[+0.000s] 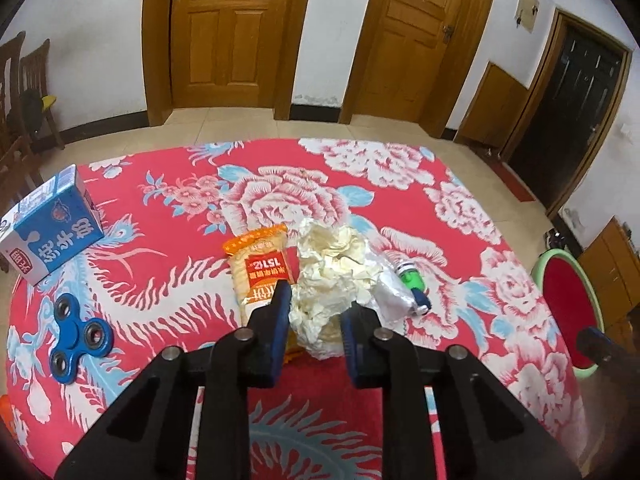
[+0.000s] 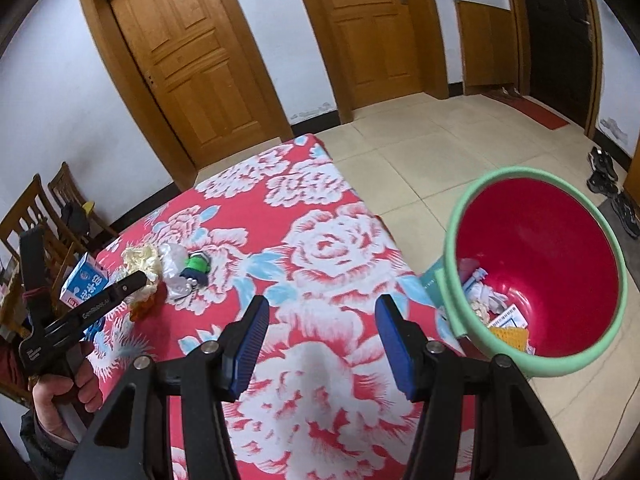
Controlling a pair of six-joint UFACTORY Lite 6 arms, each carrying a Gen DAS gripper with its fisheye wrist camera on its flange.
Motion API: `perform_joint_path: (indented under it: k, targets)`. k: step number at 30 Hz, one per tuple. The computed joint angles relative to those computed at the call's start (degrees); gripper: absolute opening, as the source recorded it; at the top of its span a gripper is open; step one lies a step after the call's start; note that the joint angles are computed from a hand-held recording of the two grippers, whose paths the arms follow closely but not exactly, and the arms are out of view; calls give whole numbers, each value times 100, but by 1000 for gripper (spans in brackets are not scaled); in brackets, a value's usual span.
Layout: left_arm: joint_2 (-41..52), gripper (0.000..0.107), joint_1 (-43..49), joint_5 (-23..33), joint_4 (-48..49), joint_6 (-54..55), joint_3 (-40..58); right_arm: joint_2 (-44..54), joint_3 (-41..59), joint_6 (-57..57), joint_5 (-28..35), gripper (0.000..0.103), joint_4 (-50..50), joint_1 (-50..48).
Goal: Collect trash
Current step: 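Grasp the crumpled cream paper with the left tool, then reach the right tool to the small green-and-blue toy and grasp it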
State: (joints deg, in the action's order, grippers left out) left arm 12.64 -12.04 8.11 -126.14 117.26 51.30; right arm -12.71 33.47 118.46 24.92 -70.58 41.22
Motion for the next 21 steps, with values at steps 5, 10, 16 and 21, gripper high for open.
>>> perform_joint_path:
  k: [5,10,16,21]
  targets:
    - [-348,21,241,213,165,-96,-234,575,537,-68,-95,58,-71,109]
    - [-492,21,605,439,-217,159,-391,1266,1229,-208,-117,58,-103,240]
    - [-335,21,965,606,-588,391,-443,2129,2079,-561,-237,58,39,252]
    - [-326,21,1101,755,-728,555,-561,3045,2967,-1222,-378,58,504,130]
